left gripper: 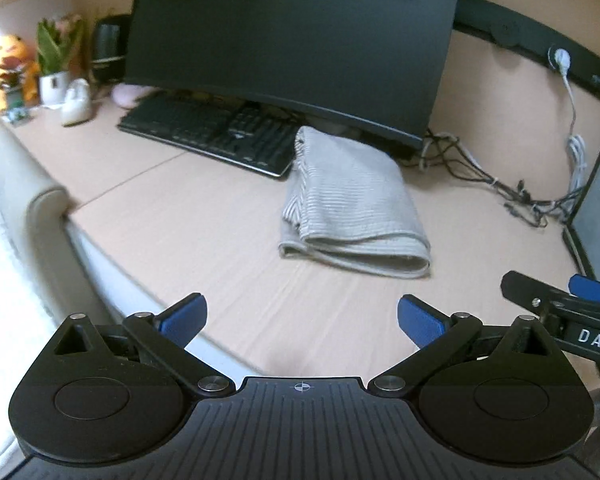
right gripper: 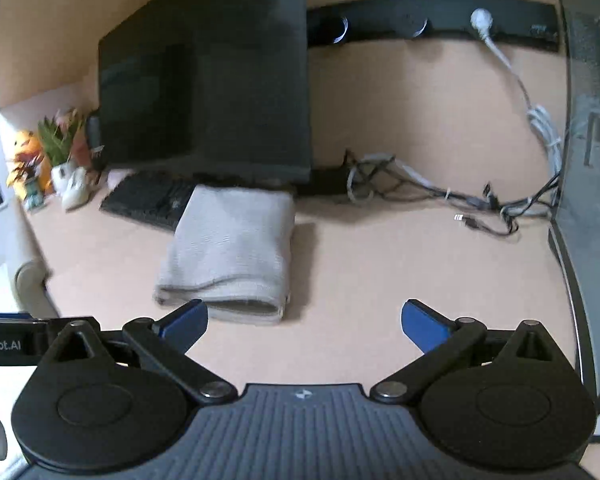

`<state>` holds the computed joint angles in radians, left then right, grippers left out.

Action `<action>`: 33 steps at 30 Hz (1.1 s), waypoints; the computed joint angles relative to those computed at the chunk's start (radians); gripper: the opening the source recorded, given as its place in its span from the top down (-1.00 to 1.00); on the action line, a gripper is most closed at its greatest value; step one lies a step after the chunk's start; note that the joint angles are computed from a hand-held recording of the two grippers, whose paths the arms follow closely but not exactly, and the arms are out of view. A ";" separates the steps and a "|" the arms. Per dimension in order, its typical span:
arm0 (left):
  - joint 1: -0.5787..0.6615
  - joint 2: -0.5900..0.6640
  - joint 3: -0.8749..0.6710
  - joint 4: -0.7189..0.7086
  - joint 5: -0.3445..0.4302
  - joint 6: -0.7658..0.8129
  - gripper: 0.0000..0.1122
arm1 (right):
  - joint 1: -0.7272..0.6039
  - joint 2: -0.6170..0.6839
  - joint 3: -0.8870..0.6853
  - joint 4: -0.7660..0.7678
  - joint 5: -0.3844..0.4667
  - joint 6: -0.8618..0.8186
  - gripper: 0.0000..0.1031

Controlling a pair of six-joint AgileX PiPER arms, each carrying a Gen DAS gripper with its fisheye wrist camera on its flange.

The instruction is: Fold clothes

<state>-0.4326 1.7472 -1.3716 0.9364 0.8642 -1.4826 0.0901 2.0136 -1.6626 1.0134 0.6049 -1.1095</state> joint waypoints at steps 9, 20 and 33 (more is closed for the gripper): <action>-0.146 -0.016 0.009 0.006 0.168 -0.119 -0.84 | -0.067 -0.029 0.068 0.097 0.129 -0.175 -1.00; -0.262 -0.015 0.025 0.073 0.338 -0.353 -0.84 | -0.060 -0.037 0.062 0.014 0.103 -0.125 -1.00; -0.280 -0.070 0.099 0.058 0.339 -0.397 -0.84 | -0.042 -0.105 0.148 0.042 0.132 -0.209 -1.00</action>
<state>-0.7121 1.6772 -1.2728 0.9943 1.2029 -1.8797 0.0479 1.9086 -1.5148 1.0553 0.7371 -1.3184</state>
